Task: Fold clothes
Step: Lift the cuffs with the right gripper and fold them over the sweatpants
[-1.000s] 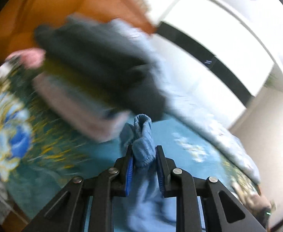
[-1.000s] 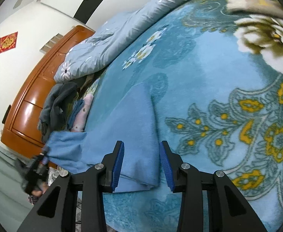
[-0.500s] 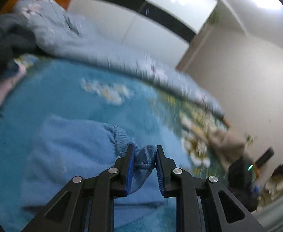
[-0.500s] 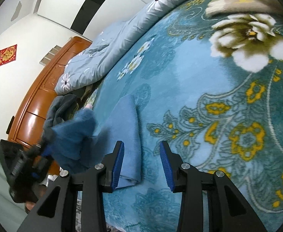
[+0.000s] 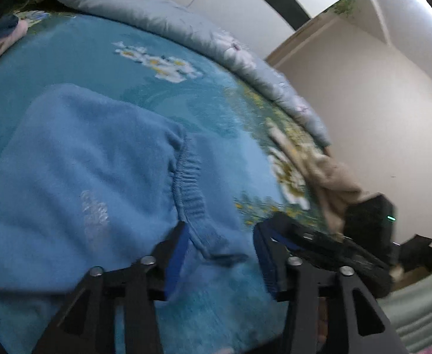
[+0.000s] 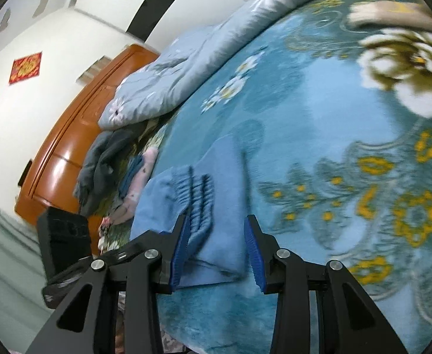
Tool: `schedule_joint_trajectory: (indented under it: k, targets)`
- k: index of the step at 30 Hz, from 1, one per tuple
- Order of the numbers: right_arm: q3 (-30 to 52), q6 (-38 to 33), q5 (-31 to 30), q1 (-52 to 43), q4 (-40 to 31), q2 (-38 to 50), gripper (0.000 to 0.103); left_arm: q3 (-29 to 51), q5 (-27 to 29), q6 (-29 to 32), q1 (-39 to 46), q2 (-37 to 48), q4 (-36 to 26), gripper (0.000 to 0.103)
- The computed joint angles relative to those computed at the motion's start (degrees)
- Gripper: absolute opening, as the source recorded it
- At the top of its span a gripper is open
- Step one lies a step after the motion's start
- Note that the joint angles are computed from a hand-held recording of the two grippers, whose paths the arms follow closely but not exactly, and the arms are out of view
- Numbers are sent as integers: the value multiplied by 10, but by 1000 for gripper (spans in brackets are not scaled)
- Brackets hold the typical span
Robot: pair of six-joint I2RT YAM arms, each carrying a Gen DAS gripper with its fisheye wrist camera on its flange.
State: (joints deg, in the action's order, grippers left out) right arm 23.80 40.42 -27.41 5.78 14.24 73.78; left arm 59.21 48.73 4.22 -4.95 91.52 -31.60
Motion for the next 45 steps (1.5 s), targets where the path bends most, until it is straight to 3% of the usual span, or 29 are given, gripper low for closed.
schedule_joint_trajectory:
  k: [4,5,8,10,14,19,20,21,27,33,36,38,45]
  targets:
    - [40,-22,22,52,-10,30,40,-18,-8,-7,70,-45,32,58]
    - [53,-31,31,64,-16,41,40,-21,-25,-14,84,-51,44,61]
    - [98,-47,56,92,-39,88,40,-28,-146,-43,103,-48,74,62]
    - [123,-58,60,106,-48,116,40,-23,-168,-39,112,-21,61,62]
    - [168,-66,65,120,-74,160,40,-23,-168,-25,122,19,38,62]
    - [190,-73,81,136,-92,173,39,-38,-170,-21,112,19,52,62]
    - [193,-74,89,140,-97,172,33,-38,-168,-18,114,17,49,62]
    - [190,-76,95,142,-97,163,11,-39,-164,-17,115,14,45,62]
    - [155,-92,141,138,-102,88,9,-24,-116,-1,134,21,22,63]
    - [128,-40,106,119,-65,129,11,-22,-137,6,119,33,19,64]
    - [138,-56,141,125,-103,110,33,-16,-132,6,120,41,16,64]
    - [141,-66,158,130,-121,103,39,-18,-131,2,120,42,22,64]
    - [122,-21,81,107,-75,130,41,-23,-135,14,124,38,21,64]
